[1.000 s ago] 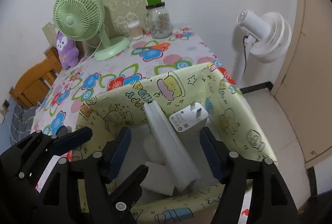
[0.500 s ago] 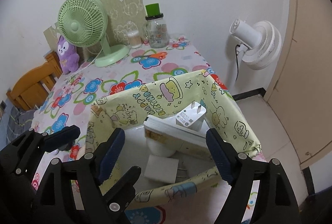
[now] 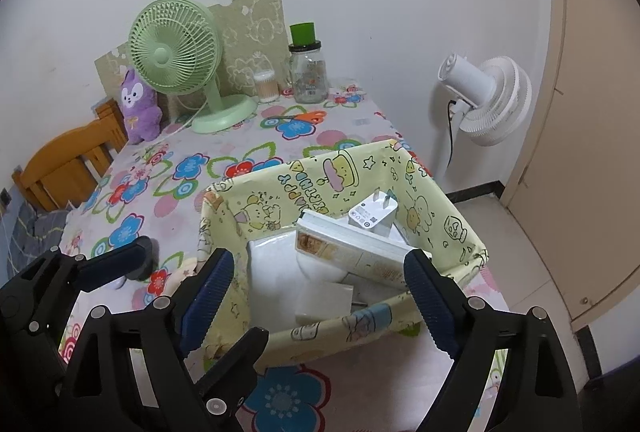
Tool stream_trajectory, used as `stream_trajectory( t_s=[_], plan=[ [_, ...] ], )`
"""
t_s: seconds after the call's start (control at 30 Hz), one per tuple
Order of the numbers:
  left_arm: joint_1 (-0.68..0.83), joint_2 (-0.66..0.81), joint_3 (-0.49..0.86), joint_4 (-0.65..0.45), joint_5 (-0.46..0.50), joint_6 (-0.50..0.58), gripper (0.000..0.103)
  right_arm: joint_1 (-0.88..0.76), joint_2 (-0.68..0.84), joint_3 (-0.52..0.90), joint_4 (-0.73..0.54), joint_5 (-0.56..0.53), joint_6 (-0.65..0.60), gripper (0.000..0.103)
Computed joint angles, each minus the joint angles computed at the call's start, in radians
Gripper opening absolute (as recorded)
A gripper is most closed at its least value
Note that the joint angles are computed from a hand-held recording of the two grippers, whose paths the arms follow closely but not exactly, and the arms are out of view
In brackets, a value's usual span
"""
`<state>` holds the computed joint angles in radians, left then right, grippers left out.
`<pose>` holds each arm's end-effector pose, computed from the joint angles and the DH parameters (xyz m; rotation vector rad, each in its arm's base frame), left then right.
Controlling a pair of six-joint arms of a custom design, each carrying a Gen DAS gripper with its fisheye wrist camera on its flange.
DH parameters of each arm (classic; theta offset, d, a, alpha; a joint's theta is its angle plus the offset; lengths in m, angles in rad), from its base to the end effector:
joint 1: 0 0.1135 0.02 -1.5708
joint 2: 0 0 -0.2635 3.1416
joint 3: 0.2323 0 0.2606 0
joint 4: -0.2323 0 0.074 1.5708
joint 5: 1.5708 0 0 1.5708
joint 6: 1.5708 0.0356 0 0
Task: Organize rigid objects
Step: 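Open both grippers and withdraw them from the yellow box, then close the right gripper on the hedgehog tin while the left gripper closes on the lavender gadget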
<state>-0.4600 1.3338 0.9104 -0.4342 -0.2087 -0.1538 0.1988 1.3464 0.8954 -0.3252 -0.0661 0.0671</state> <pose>0.2588 -0.1200 0.2378 0.2737 2.3883 -0.0305 0.2877 0.0603 0.2371 -0.1875 2.3469 0.2081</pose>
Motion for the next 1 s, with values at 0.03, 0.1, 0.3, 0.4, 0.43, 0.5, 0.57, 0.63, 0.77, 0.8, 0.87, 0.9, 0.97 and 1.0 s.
stream_trajectory(
  t_s=[0.03, 0.1, 0.3, 0.4, 0.43, 0.5, 0.57, 0.63, 0.77, 0.8, 0.87, 0.9, 0.97, 1.0],
  plan=[
    [-0.001, -0.013, -0.009, -0.001, -0.003, 0.0, 0.098, 0.004, -0.009, -0.005, -0.001, 0.004, 0.002, 0.089],
    [-0.003, -0.033, -0.021, -0.003, -0.004, 0.001, 0.098, 0.015, -0.029, -0.015, -0.005, 0.015, 0.007, 0.09],
    [-0.008, -0.101, -0.061, -0.017, -0.012, -0.006, 0.098, 0.064, -0.092, -0.05, -0.01, 0.078, 0.022, 0.095],
    [-0.006, -0.136, -0.08, -0.027, -0.015, -0.009, 0.098, 0.086, -0.12, -0.063, -0.018, 0.098, 0.034, 0.096],
    [-0.003, -0.15, -0.088, -0.031, -0.015, -0.009, 0.098, 0.093, -0.128, -0.068, -0.019, 0.104, 0.038, 0.097],
    [0.003, -0.177, -0.103, -0.039, -0.014, -0.008, 0.098, 0.113, -0.148, -0.082, -0.02, 0.122, 0.048, 0.098],
    [0.007, -0.197, -0.114, -0.045, -0.015, -0.007, 0.098, 0.132, -0.165, -0.09, -0.025, 0.138, 0.057, 0.098],
    [0.014, -0.223, -0.128, -0.053, -0.015, -0.004, 0.098, 0.153, -0.182, -0.098, -0.032, 0.157, 0.067, 0.099],
    [0.02, -0.271, -0.154, -0.062, -0.023, 0.008, 0.098, 0.191, -0.205, -0.112, -0.032, 0.188, 0.085, 0.101],
    [0.023, -0.28, -0.158, -0.066, -0.024, 0.012, 0.098, 0.201, -0.21, -0.116, -0.032, 0.198, 0.09, 0.101],
    [0.032, -0.306, -0.171, -0.074, -0.023, 0.017, 0.099, 0.223, -0.215, -0.117, -0.032, 0.216, 0.1, 0.102],
    [0.04, -0.318, -0.177, -0.076, -0.018, 0.02, 0.099, 0.234, -0.217, -0.118, -0.033, 0.227, 0.104, 0.102],
    [0.057, -0.337, -0.189, -0.079, -0.008, 0.027, 0.099, 0.261, -0.223, -0.121, -0.03, 0.251, 0.111, 0.102],
    [0.066, -0.345, -0.193, -0.08, -0.003, 0.031, 0.099, 0.27, -0.226, -0.123, -0.028, 0.26, 0.113, 0.102]
  ],
)
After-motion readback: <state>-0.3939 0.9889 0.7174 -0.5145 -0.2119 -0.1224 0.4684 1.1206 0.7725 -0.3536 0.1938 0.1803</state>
